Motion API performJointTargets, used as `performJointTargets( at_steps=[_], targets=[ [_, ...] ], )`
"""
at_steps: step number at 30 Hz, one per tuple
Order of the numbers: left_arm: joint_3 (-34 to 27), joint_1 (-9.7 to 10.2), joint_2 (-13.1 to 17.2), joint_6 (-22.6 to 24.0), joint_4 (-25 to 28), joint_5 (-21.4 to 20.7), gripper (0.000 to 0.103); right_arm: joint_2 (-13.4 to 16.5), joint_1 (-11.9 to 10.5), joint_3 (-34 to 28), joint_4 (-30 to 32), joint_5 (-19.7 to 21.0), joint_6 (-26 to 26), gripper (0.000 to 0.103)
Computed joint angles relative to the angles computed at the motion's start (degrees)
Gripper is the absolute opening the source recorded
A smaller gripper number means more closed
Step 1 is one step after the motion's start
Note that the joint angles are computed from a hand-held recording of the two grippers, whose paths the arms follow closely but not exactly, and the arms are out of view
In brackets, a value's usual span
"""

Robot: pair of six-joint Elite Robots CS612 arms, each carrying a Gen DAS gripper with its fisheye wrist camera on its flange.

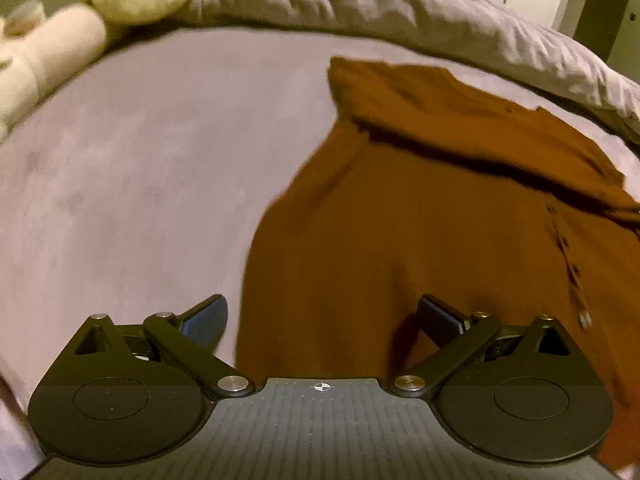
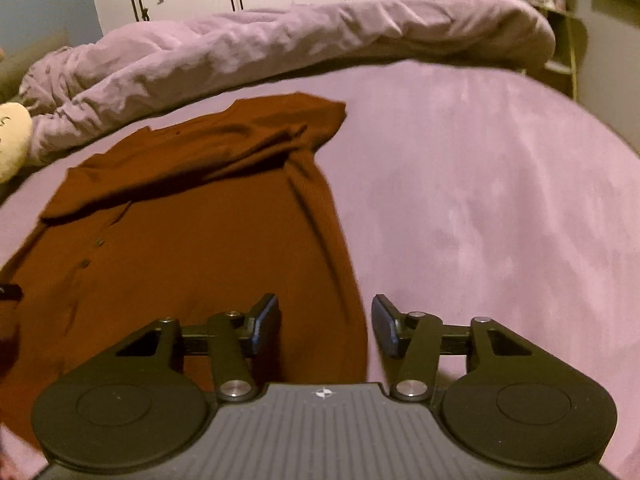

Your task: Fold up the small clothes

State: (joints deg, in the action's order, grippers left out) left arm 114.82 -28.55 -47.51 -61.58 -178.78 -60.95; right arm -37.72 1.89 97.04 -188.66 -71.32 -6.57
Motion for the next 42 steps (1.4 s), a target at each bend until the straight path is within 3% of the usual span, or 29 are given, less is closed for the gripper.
performJointTargets(
  at_steps=[9, 11, 17, 19, 21, 22, 25, 29, 31, 34, 35, 36, 39, 42],
  targets=[
    [5.2, -0.38, -1.9, -1.4, -5.4, -8.1, 0.084, -2.6, -2.7, 4.2, 4.4, 6.7, 0.3, 0.044],
    [5.7, -0.39, -2.0, -1.8, -5.8, -8.4, 0.077, -3.2, -3.4, 4.5, 8.0, 9.6, 0.4, 0.038],
    [6.6, 0.33, -1.7, -1.3, -10.0, -11.5, 0.060, -3.6, -3.5, 5.6, 10.2, 10.3, -1.6, 0.024],
    [6.5, 0.39, -1.8, -0.1, -9.5, -11.9, 0.051, -3.5, -3.4, 5.4, 10.9, 10.6, -1.3, 0.018],
    [6.7, 0.71, -1.8, 1.2, -11.3, -13.5, 0.029, -3.4, -3.4, 5.1, 11.9, 11.2, -1.1, 0.008],
    [6.8, 0.85, -1.7, 1.3, -12.0, -14.2, 0.026, -3.3, -3.3, 4.9, 12.1, 11.5, -1.1, 0.008],
    [6.9, 1.18, -1.5, 1.7, -12.1, -15.3, 0.027, -3.4, -3.4, 4.9, 12.8, 11.7, -1.6, 0.008],
    [7.0, 1.71, -1.2, 2.7, -14.2, -18.0, 0.048, -4.0, -3.5, 4.6, 15.9, 12.0, -3.2, 0.012],
    [6.7, 2.12, -1.1, 4.3, -14.5, -20.0, 0.050, -4.2, -3.5, 4.6, 17.2, 12.4, -3.8, 0.013],
    [6.2, 2.82, -0.9, 5.8, -14.3, -22.6, 0.039, -4.1, -3.5, 4.3, 18.6, 12.7, -4.1, 0.013],
    [6.1, 3.26, -0.8, 6.4, -14.3, -23.7, 0.020, -4.1, -3.5, 4.0, 19.2, 13.0, -4.3, 0.013],
    [5.8, 3.65, -0.7, 6.7, -14.1, -25.0, 0.017, -4.1, -3.5, 3.8, 19.9, 13.1, -4.6, 0.012],
    [5.5, 4.05, -0.9, 9.0, -13.4, -26.1, 0.015, -4.1, -3.7, 3.1, 22.1, 14.7, -5.1, 0.008],
    [5.6, 4.27, -1.3, 10.4, -16.6, -25.8, 0.015, -4.1, -4.2, 2.2, 24.0, 18.1, -4.0, 0.007]
  ],
)
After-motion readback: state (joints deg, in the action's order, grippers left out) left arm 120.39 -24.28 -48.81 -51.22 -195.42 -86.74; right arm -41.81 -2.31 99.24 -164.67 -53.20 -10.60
